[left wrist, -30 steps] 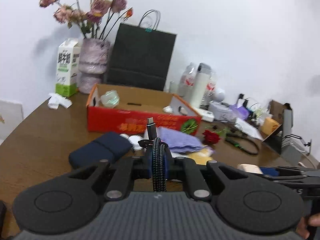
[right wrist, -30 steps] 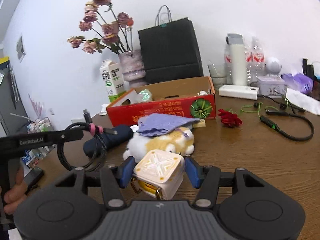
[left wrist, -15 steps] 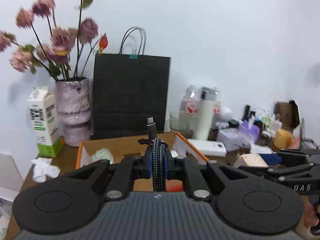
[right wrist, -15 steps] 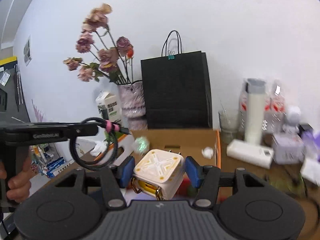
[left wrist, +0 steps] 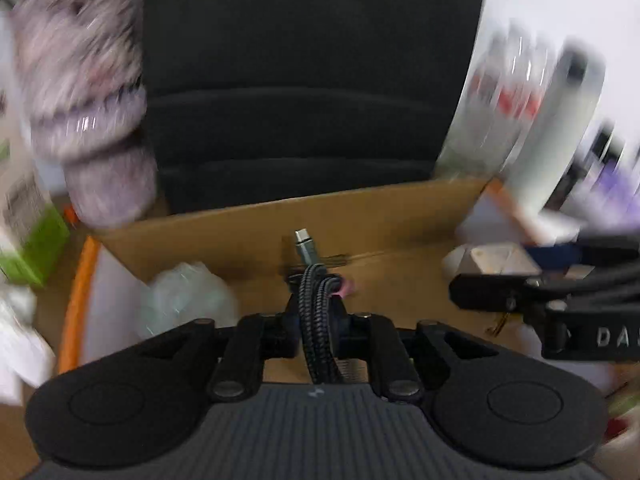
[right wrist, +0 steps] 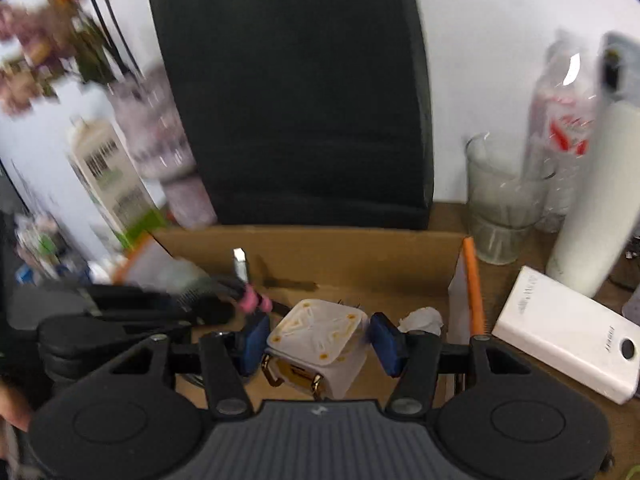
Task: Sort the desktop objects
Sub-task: 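Carry cable and charger into the cardboard box and open both tools, then move both tools back from the box toward the table items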
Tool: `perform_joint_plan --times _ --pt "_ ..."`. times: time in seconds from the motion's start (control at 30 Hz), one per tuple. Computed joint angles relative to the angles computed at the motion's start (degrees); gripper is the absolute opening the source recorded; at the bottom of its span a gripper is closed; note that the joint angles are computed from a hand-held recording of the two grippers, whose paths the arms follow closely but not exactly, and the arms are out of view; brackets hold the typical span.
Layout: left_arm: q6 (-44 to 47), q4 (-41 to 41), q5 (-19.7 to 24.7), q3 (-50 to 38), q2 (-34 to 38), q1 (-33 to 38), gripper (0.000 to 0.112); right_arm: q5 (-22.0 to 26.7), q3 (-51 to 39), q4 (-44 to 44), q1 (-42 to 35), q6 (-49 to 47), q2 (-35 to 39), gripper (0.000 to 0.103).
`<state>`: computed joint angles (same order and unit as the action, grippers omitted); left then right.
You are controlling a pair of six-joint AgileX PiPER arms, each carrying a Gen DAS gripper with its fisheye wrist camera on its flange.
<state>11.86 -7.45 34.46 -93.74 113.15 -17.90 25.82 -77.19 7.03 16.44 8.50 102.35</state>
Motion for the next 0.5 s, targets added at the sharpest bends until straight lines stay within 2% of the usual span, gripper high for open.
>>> perform_joint_plan --times 0.07,0.1,0.13,0.17,0.2,0.27,0.37,0.47,0.5 --pt "-1.05 2.86 -0.91 0.29 0.02 -0.69 0.055 1.16 -3.17 -1.12 0.15 -0.11 3.43 0.055" --pt "0.24 3.0 -0.76 0.15 0.03 -0.55 0.058 1.79 -5.0 -2.36 0.21 0.07 5.27 0.054" --pt "-0.5 5.44 -1.37 0.94 -0.4 -0.6 0.07 2.47 -6.58 -3.3 0.05 0.32 6.8 0.053" --pt "-1.63 6.98 -2.24 1.32 -0.56 -0.55 0.091 3.79 -8.62 -3.74 -0.27 0.15 8.35 0.048" --pt "-1.47 6.47 -2.77 1.85 -0.96 -0.04 0.099 4.16 -9.97 -3.35 -0.8 0.09 9.62 0.045" --pt "-0.09 3.88 -2.0 1.42 -1.27 1.14 0.101 4.32 -11.15 -1.71 -1.57 -0.43 10.81 0.046" --pt "3.0 -1.75 -4.41 4.22 -3.62 2.7 0.101 1.63 -9.12 -6.33 -0.74 3.9 9.53 0.05" --pt "5.55 -5.41 -4.57 7.32 -6.61 4.1 0.102 -2.97 -3.99 -8.66 -0.57 7.46 5.33 0.066" --pt "7.07 -8.22 -3.95 8.8 -7.73 4.88 0.102 -5.2 -1.42 -8.3 -0.71 7.68 3.27 0.068"
